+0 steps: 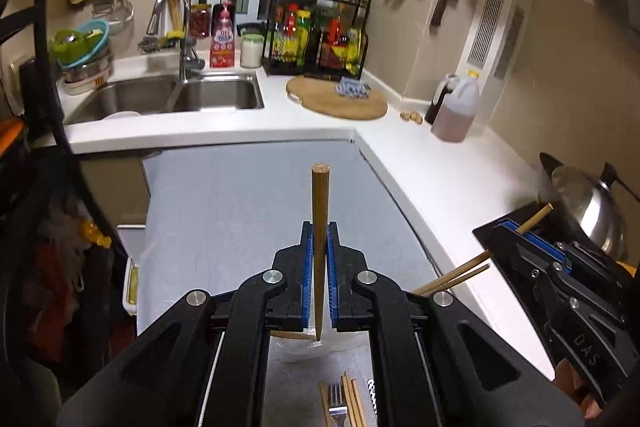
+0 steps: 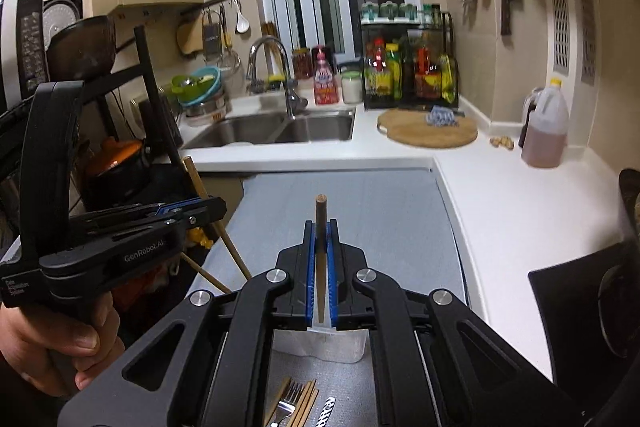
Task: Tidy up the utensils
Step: 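Open both tools to drop the chopsticks into the clear container, then move both open tools back down to the remaining utensils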
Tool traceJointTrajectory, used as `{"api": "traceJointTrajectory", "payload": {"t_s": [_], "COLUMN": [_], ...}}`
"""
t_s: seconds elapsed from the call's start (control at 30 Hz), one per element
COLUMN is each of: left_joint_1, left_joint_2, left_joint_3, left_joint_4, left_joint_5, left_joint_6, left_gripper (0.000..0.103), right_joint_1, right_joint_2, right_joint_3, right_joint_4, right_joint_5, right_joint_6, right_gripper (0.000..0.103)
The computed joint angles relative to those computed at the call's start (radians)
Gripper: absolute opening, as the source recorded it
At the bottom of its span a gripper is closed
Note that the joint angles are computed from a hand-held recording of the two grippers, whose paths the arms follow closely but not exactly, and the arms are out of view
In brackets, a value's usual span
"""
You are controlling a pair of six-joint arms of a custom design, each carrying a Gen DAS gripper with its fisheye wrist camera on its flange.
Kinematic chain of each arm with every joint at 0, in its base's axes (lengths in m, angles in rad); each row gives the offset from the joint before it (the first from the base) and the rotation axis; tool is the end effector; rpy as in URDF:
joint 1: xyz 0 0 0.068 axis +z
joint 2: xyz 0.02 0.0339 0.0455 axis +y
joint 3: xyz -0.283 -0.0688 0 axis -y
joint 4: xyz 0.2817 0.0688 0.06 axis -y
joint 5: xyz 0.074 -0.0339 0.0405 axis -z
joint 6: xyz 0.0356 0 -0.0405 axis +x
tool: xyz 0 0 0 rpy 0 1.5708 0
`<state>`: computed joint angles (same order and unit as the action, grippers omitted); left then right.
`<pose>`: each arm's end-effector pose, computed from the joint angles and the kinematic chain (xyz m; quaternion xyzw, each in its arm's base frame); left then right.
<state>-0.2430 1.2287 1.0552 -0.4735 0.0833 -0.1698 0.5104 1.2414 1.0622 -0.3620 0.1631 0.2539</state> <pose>0.2907 -0.0751 0.3246 0.0513 0.8932 -0.1277 0.4282 0.2732 0.1463 0.3339 -0.0712 0.8655 0.1172 0.4818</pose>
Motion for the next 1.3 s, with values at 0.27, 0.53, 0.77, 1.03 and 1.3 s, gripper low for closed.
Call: {"api": "traceJointTrajectory", "payload": {"t_s": [0.27,0.53,0.77,1.03,1.3], "left_joint_1": [-0.042,-0.113,-0.383,-0.851,-0.909], "left_joint_2": [-0.052,-0.38,-0.69,-0.865,-0.948], "left_joint_3": [-0.017,-0.115,-0.347,-0.581,-0.689], "left_joint_4": [-0.023,-0.058,-0.121,-0.32,-0.417], "left_joint_5": [-0.096,-0.192,-0.489,-0.937,-0.908], "left_joint_6": [0.021,-0.002,-0.13,-0.444,-0.595], "left_gripper": [0.05,0.051,0.051,0.051,0.045], "right_joint_1": [0.003,0.096,0.353,0.583,0.692], "right_joint_2": [-0.01,-0.265,-0.547,-0.584,-0.55], "right_joint_3": [-0.03,-0.15,-0.363,-0.553,-0.655], "right_joint_4": [-0.045,-0.047,-0.058,-0.157,-0.198], "right_joint_5": [0.024,0.179,0.428,0.607,0.648], "right_joint_6": [-0.014,-0.001,0.086,0.357,0.575], "right_gripper": [0.037,0.041,0.045,0.045,0.045]}}
